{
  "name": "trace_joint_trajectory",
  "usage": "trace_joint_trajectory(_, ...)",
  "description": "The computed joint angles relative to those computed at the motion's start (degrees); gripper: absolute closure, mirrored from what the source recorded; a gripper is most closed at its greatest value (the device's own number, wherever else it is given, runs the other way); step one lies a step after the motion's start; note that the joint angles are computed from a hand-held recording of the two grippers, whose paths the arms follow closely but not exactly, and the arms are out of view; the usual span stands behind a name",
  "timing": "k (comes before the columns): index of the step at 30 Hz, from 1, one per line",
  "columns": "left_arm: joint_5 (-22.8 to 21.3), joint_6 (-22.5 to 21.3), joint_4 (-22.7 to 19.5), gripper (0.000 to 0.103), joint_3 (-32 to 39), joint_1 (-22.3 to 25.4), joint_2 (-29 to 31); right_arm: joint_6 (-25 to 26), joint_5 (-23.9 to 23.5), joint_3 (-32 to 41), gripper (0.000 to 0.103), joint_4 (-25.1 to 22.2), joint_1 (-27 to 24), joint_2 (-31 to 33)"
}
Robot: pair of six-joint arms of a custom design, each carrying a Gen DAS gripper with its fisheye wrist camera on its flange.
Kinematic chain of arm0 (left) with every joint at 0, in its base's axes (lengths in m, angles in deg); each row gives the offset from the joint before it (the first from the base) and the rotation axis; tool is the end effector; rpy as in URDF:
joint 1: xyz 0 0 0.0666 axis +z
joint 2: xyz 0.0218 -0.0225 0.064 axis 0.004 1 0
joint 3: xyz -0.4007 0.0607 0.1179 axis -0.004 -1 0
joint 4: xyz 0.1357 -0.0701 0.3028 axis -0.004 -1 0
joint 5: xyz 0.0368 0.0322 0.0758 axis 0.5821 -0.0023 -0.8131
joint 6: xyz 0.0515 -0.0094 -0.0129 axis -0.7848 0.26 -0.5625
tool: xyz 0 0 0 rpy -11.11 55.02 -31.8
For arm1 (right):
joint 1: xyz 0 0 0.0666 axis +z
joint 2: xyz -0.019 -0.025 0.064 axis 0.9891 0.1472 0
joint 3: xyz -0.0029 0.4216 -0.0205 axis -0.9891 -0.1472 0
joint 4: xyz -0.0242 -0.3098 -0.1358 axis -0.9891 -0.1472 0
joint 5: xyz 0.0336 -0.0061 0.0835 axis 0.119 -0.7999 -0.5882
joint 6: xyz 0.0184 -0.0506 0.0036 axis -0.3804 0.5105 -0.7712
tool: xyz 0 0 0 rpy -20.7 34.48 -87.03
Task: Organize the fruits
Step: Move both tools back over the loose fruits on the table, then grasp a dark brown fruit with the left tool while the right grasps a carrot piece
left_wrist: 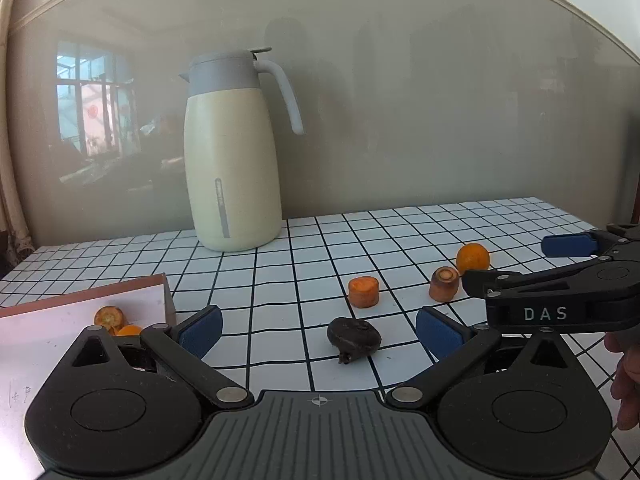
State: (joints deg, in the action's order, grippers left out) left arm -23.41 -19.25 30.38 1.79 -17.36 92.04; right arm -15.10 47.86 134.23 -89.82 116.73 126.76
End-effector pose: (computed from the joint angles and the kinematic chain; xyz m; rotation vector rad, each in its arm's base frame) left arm 0.5311 -0.1634 0.3447 0.2292 1.9764 -0.0368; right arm 0.5543 0.3684 0.3320 -0.1126 1.9906 -0.0376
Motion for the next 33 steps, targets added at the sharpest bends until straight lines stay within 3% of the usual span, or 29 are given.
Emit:
trace_joint_trajectory(3, 0.1, 0.2, -1.4, 0.013, 1.3, -0.2, 1.3, -0.2, -1.8, 0.8, 0.021, -0.8, -0.5, 0.7)
trace_joint_trajectory(6, 0.0, 0.5, -2.7, 0.016, 2.7, -0.1, 2.8, -1.4, -3.7, 2.5, 0.03, -3.1, -1.0, 1.7)
trace_joint_trajectory(10, 0.9, 1.4, -5.3, 0.029, 4.5, 0.1, 4.1, -1.5, -5.9, 5.7, 0.04, -5.5, -1.3, 3.4)
trace_joint_trajectory(14, 0.4, 1.6, -6.4, 0.03, 6.0, -0.1, 5.1, -1.8, -7.1, 8.6, 0.054, -7.9, -1.6, 4.9)
trace_joint_trajectory(16, 0.3, 2.1, -7.8, 0.036, 7.2, -0.2, 5.9, -2.4, -7.8, 10.4, 0.062, -9.6, -2.0, 5.9)
trace_joint_trajectory(23, 0.7, 3.0, -9.9, 0.043, 9.7, -0.7, 7.2, -3.8, -9.3, 13.2, 0.068, -12.3, -2.9, 7.7)
trace_joint_trajectory(29, 1.1, 2.9, -11.6, 0.053, 11.5, -0.9, 8.3, -4.2, -10.8, 15.2, 0.077, -13.6, -3.3, 8.8)
trace_joint_trajectory(31, 1.6, 2.4, -12.5, 0.061, 12.1, -1.0, 8.5, -4.0, -10.9, 16.1, 0.08, -14.3, -3.4, 9.4)
trace_joint_trajectory(33, 2.1, 2.3, -12.4, 0.061, 12.0, -1.0, 8.4, -4.4, -11.3, 16.5, 0.082, -15.0, -3.5, 9.6)
